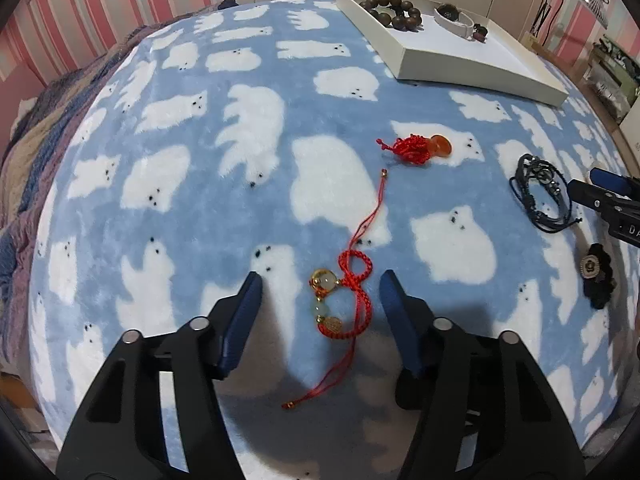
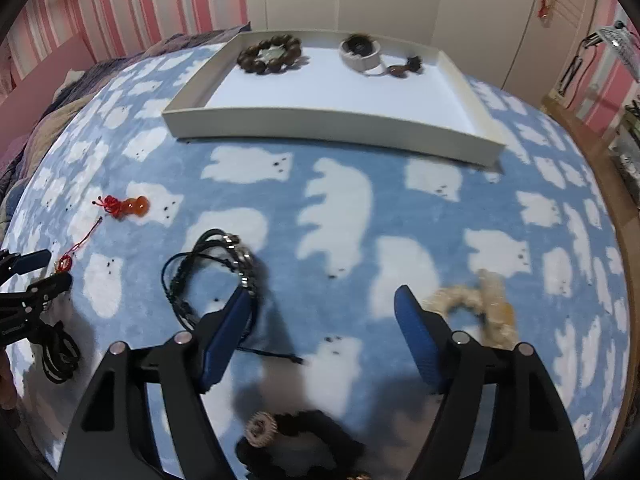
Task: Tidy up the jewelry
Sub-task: 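Close the left tool on the red cord while the right tool grasps the leather bracelet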
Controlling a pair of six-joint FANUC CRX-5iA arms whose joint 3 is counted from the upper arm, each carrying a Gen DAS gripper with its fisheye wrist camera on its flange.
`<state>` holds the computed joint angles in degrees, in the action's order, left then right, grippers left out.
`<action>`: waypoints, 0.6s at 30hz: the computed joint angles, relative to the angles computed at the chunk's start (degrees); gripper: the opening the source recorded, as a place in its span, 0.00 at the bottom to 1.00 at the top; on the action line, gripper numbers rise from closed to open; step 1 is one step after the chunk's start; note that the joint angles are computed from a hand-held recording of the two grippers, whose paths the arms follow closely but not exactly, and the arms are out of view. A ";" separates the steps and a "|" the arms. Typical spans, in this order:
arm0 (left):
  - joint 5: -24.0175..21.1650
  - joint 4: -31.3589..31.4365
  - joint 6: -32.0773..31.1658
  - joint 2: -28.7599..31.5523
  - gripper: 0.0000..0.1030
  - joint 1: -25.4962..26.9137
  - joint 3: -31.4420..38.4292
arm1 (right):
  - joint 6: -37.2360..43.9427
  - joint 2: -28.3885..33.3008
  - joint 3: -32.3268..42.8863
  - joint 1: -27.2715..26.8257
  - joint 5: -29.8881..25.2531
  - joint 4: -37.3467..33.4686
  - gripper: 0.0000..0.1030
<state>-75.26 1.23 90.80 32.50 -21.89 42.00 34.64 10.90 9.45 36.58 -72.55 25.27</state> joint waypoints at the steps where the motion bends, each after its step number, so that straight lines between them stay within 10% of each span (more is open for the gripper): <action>1: -0.13 -0.22 0.19 0.17 0.52 -0.07 0.33 | 0.51 0.57 0.57 -0.09 0.05 -0.51 0.72; 8: -0.51 -1.23 2.02 0.03 0.22 0.44 0.58 | 2.93 2.69 2.89 -0.98 0.20 -4.39 0.52; 18: -1.13 -2.33 2.88 0.16 0.15 0.28 1.31 | 4.40 2.80 3.15 -0.76 1.51 -4.49 0.15</action>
<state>-76.39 -1.09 93.68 32.66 -21.61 43.31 39.04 13.70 12.60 35.81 -71.05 20.78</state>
